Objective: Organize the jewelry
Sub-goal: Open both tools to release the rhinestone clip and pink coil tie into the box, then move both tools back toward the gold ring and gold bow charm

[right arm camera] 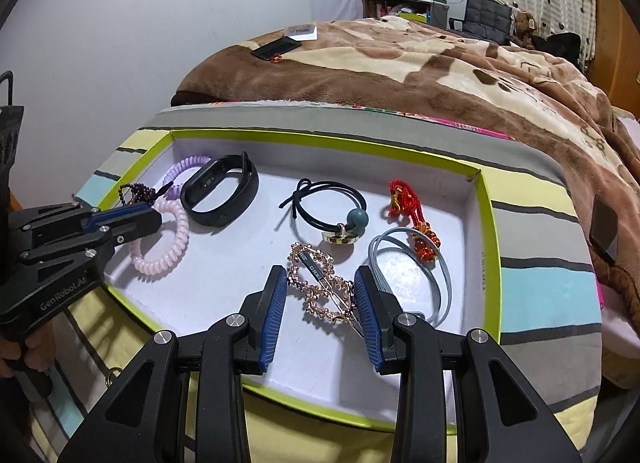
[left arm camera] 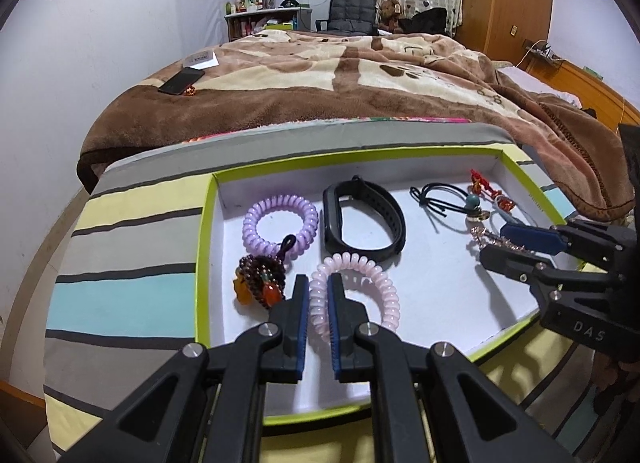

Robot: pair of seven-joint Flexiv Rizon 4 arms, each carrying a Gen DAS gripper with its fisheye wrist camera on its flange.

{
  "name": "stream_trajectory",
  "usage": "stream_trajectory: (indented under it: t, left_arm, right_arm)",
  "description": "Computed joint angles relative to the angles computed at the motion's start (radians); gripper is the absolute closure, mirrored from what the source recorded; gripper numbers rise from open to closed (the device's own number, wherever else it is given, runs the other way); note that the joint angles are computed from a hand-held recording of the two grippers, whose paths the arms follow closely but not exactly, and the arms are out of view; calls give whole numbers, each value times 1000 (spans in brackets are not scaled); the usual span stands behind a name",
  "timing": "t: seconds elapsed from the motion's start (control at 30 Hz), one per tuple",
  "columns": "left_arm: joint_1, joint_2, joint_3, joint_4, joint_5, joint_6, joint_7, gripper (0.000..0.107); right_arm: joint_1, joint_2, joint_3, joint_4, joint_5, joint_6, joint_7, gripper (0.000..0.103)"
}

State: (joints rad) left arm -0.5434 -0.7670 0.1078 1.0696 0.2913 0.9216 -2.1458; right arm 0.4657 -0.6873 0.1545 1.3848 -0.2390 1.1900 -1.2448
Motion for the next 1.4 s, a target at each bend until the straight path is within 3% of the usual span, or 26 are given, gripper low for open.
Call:
stream_trajectory:
  t: [0.23,0.4,0.73,1.1,1.4]
  left_arm:
    - [-4,-5,5,-10,8,-21,-5,95]
    - [0,4,0,3,8,-5,-6,80]
    - [-22,55,20,54,43,30,-57,80]
    - [-94,188,48,195,179,86,-216,80]
    - [-155,279,42,286,333,85,-392,80]
  right_arm:
    - [5,-5,-5,-9,-6,-5,-4,66]
    - [4,-1,-1,-4,-6,-5,-11,65]
    - [11,55,-20,72,-21,64,26,63]
    - [38,204,-66,300,-83,242,143,62]
    - [125,335,-184,519,-212,400,306,63]
